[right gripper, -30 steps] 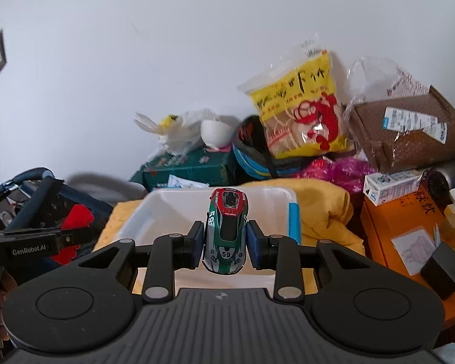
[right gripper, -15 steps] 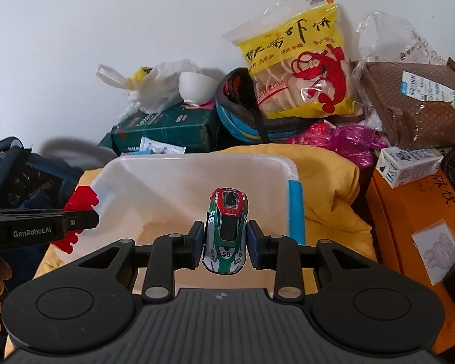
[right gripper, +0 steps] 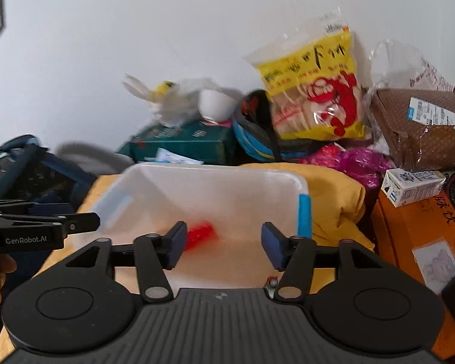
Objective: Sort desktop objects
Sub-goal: 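Carry both held toys over the white bin and open both tools, then grasp the tan block with the left tool while the right tool grasps the black car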
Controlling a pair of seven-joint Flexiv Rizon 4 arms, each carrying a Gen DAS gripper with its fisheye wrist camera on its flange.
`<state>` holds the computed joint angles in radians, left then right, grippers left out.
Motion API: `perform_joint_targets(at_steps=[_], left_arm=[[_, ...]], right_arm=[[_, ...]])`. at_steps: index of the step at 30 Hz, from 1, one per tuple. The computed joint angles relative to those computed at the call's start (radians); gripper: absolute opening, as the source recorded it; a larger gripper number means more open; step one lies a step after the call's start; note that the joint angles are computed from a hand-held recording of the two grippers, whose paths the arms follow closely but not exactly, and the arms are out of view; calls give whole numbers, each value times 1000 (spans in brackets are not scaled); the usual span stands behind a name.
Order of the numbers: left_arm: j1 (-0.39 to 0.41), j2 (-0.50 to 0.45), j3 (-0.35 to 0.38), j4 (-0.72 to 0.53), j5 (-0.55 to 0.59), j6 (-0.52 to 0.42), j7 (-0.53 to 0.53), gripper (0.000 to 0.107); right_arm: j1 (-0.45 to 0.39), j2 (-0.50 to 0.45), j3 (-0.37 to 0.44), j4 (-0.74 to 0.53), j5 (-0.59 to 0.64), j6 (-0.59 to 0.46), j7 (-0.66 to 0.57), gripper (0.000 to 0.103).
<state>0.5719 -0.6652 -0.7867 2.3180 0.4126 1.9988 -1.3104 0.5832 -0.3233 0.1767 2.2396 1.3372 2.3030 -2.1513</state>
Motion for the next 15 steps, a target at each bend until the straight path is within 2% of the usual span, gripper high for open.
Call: perform_joint_targets(at_steps=[3,8,13,15], left_arm=[[57,-8,35,84,72,92,12,64],[89,-39,165,188,184,181,24,64],[44,-87,319,244,221,215,87,64],[-15,-105,390,249,209,244,122,64]], right_arm=[[51,-40,86,103,-52,120,184,64],[199,-178,192,193,4,246,388,64],[315,-318,258,185,57,256,493,63],[339,-352,263,175,62,249,515,63]])
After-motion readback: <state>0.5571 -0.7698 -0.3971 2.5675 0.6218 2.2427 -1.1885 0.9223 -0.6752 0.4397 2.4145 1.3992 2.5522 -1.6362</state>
